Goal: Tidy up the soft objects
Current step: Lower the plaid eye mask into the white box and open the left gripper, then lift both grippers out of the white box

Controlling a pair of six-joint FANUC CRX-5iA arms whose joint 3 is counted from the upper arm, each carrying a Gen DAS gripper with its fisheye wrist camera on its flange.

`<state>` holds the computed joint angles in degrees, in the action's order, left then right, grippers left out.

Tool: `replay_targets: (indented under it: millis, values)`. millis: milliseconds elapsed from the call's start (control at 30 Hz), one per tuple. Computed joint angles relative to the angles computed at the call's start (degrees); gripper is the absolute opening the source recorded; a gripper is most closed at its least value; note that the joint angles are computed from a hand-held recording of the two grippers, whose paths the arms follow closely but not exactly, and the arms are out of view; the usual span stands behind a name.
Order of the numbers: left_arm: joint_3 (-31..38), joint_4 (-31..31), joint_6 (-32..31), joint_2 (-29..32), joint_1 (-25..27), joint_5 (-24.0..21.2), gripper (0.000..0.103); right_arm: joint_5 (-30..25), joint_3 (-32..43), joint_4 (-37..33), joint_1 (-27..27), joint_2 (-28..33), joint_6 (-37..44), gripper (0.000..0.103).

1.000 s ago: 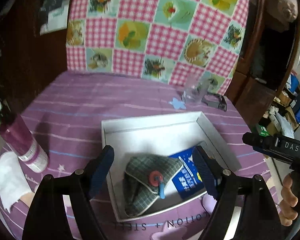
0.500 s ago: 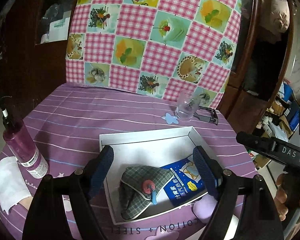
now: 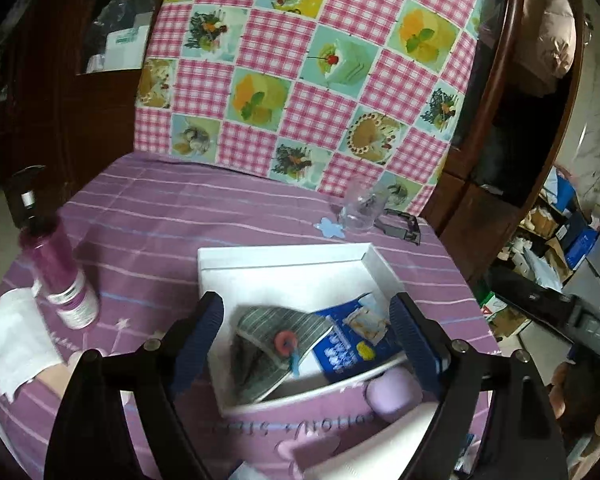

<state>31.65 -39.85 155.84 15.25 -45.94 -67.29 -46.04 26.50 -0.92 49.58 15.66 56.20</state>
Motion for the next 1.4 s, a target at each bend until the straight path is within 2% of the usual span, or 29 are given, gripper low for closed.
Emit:
replay_targets:
  millis: [33,67,133,200,300,333,367,400,467,567,633,733,800,933,1067,1200,1400]
  values:
    - [1.22,-1.93,0.69,0.45,-1.34,-3.62,0.086,-0.11,-0.56,-2.95,-0.63,-0.71,0.65,0.068]
    - [1.63,-3.07,1.22,0.61,-2.1,-5.32,0.086,0.78,-2.81,-3.19,-0.53,-2.1,0.32,0.068]
    - [0.81,-5.68,3.87,0.0,-4.11,-7.88,0.086,3.31,-9.23,5.14,1.47,-5.03,-3.41,0.068]
    - [-3.03,-8.13,7.94,-2.24,-6.11,-6.96,0.086,5.72,-15.24,11.49,3.15,-8.09,-4.49,0.068]
    - [-6.63,-10.21,10.18,-3.98,-7.99,-6.87,0.086,7.26,-20.94,10.11,4.0,-12.59,-0.32,0.068]
    - [-7.51,-10.48,10.03,-4.17,-8.47,-7.32,0.086,7.53,-23.14,11.89,4.55,-13.85,-2.18,0.068]
    - [-8.17,-10.25,9.4,-4.26,-8.57,-7.31,0.086,8.29,-26.49,16.66,5.47,-15.32,-6.86,0.068]
    - [-9.31,-9.38,8.13,-4.61,-8.4,-6.49,0.086,9.16,-30.02,22.21,6.41,-16.72,-11.81,0.068]
    - [-11.93,-7.83,7.07,-5.69,-7.97,-3.77,0.085,10.23,-34.23,27.54,7.27,-18.73,-15.95,0.068]
    - [-15.67,-7.67,9.69,-7.29,-8.2,-0.19,0.085,11.71,-39.18,31.0,8.51,-21.71,-19.72,0.068]
    - [-16.42,-9.11,12.38,-7.18,-9.17,-0.7,0.084,13.36,-42.21,32.13,9.04,-23.7,-22.29,0.068]
    - [-15.83,-10.46,13.63,-5.78,-10.46,-3.26,0.084,12.65,-44.24,32.61,10.02,-24.88,-23.36,0.068]
    - [-15.09,-9.48,12.6,-5.06,-10.5,-5.0,0.085,10.25,-43.38,30.53,10.56,-24.03,-21.37,0.068]
    - [-17.2,-10.48,15.77,-6.75,-10.92,-3.2,0.085,2.84,-39.63,26.59,12.12,-20.92,-14.96,0.068]
    - [-16.43,-10.21,16.31,-6.05,-10.7,-5.22,0.085,2.05,-37.71,21.42,11.6,-19.97,-10.34,0.069]
    - [-16.82,-7.45,15.33,-5.96,-9.49,-3.52,0.085,-1.19,-36.82,22.36,10.98,-18.78,-14.38,0.093]
    - [-14.29,-7.74,11.76,-3.63,-10.44,-5.49,0.085,-1.7,-35.62,18.4,9.88,-18.35,-14.48,0.096]
